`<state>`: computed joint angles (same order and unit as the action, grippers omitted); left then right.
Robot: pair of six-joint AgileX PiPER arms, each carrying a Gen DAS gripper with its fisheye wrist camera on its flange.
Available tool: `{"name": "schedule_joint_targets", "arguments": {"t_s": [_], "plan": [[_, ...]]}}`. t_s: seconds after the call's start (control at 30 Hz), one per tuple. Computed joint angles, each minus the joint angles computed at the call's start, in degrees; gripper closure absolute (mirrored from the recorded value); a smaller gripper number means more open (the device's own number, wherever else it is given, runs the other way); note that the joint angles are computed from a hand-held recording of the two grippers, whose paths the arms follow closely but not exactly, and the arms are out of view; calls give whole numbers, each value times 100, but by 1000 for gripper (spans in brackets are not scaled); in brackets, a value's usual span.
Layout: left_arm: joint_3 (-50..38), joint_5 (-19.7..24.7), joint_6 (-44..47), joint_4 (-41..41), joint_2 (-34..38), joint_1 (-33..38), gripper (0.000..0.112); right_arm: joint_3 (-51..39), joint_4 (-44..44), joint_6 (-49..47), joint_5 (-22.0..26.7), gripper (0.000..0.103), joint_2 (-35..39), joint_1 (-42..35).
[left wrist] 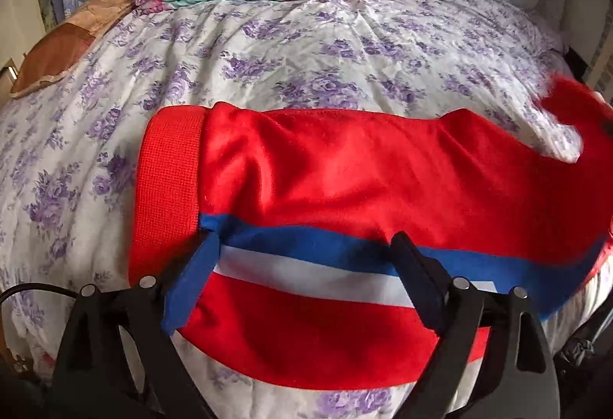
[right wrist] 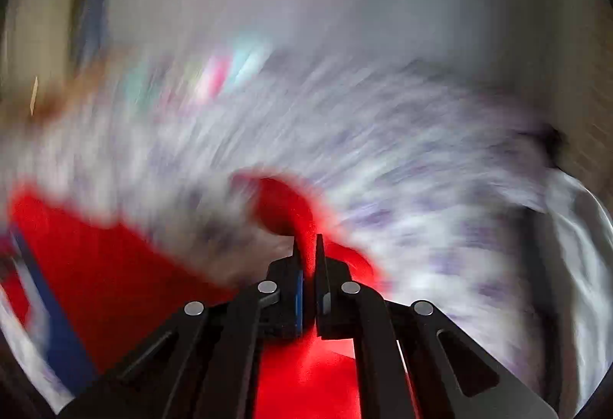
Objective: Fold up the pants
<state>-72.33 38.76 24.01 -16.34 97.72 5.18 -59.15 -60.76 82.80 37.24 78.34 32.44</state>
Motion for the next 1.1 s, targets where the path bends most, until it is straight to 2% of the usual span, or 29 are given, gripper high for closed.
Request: {"name": "schedule_joint_targets", "arguments": {"t_s": [0.07,0.1,0.17,0.23,0.27,0.3,0.37,0.43,0.5,0.63,0.7,0.77,0.8,0.87,0.93,0.97,1.0,1.03,1.07,1.1], "plan": [[-28,5,200,-218,42,29,24,1146,67,1146,69,97,-1001,0],[-45,35,263,-313,53,65,24,1719,163,1719,64,97,-1220,96],[-83,67,217,-301,75,33,24,2473,-21,2635,-182,94,-1204,289],[-143,118,257,-305,109,39,23,2783,-14,3038,-285,85,-1329,341],[-150,149,297,-329,109,56,23,2827,86,3002,-300,78,-1473,328],[-165,167,297,-320,113,61,23,2758,200,2848,-86,74,-1555,408],[-132,188,384,-372,83,97,23,2526,82,2817,907,50,-1685,876],[-76,170,447,-407,43,117,23,2360,142,2730,1617,43,-1800,1067],[9,116,517,-460,-1,133,23,2326,435,2547,1869,43,-2031,896],[3,203,654,-583,-24,190,23,2359,1150,1439,1629,44,-2212,-222],[-84,448,794,-842,-52,352,25,2356,1052,1653,2073,44,-2375,72],[-40,701,986,-1193,-267,580,25,2410,327,2268,2627,43,-2443,1031],[130,641,1075,-1227,-512,596,25,2261,34,2261,2690,43,-2330,1444],[523,106,795,-609,-874,327,24,1977,134,1570,2283,41,-2041,1582],[796,-395,230,251,-710,136,23,1662,1101,424,1434,42,-1272,807],[768,-436,154,338,-496,217,13,1737,1674,22,1061,44,-939,340],[621,-248,95,195,-281,367,13,1662,2064,-326,916,44,-836,95],[362,170,172,-177,-105,598,13,1609,2225,-576,1001,46,-940,80],[278,413,478,-719,-89,924,14,1467,2161,-623,1154,45,-988,207],[357,427,822,-1034,-221,1102,14,1278,2043,-639,1078,45,-1152,384]]}}
